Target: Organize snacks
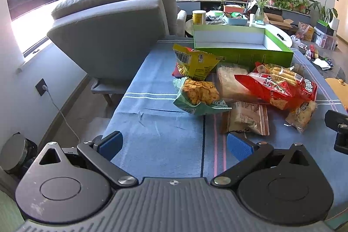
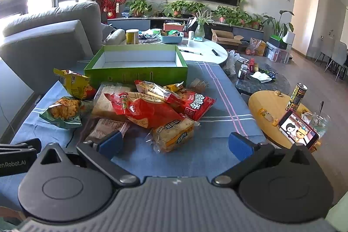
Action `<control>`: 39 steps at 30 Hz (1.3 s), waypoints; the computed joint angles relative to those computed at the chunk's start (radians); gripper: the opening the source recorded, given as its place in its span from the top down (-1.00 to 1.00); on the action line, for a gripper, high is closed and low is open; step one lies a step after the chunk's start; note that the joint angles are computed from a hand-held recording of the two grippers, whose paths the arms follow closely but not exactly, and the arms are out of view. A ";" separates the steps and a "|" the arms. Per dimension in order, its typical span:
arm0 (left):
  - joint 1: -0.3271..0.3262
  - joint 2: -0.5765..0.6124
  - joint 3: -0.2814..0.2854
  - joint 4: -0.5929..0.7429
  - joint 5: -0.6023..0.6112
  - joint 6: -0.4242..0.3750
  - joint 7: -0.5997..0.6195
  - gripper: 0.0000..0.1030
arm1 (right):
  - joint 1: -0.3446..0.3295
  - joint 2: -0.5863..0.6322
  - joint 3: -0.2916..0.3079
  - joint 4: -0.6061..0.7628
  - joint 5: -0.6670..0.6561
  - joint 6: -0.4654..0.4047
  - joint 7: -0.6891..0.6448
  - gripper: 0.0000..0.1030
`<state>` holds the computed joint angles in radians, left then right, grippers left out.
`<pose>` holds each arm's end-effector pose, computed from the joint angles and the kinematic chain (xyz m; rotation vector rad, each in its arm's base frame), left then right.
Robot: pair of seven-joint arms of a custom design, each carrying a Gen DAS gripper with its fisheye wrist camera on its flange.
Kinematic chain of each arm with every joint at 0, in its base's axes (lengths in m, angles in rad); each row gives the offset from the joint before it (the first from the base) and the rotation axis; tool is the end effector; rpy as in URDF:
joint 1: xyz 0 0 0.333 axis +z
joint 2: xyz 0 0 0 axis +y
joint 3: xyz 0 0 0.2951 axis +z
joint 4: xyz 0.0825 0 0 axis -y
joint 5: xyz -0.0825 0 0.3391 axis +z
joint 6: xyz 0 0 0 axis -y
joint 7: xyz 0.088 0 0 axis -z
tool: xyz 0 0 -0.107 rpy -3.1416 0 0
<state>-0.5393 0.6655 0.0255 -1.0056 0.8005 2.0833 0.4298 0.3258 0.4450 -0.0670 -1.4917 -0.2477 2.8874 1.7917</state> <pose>0.6396 -0.3274 0.5153 -1.9112 1.3249 -0.5243 0.6559 0.1988 0.5274 -1.8350 1.4000 -0.8211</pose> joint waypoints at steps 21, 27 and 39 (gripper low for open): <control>0.003 -0.001 -0.003 -0.002 -0.009 0.000 0.007 -0.99 | 0.005 0.001 -0.001 -0.004 -0.002 -0.001 -0.004 -1.00; 0.002 -0.003 -0.001 -0.006 -0.006 0.009 0.007 -0.99 | 0.004 0.002 0.002 -0.003 0.000 -0.004 -0.008 -1.00; 0.004 0.000 -0.003 -0.004 -0.008 0.008 0.012 -0.99 | 0.006 0.008 0.003 0.006 0.003 -0.012 -0.014 -1.00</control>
<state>-0.5356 0.6654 0.0228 -1.0094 0.7923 2.0913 0.4419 0.3315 0.4534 -0.0636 -1.4861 -0.2448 2.8753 1.7777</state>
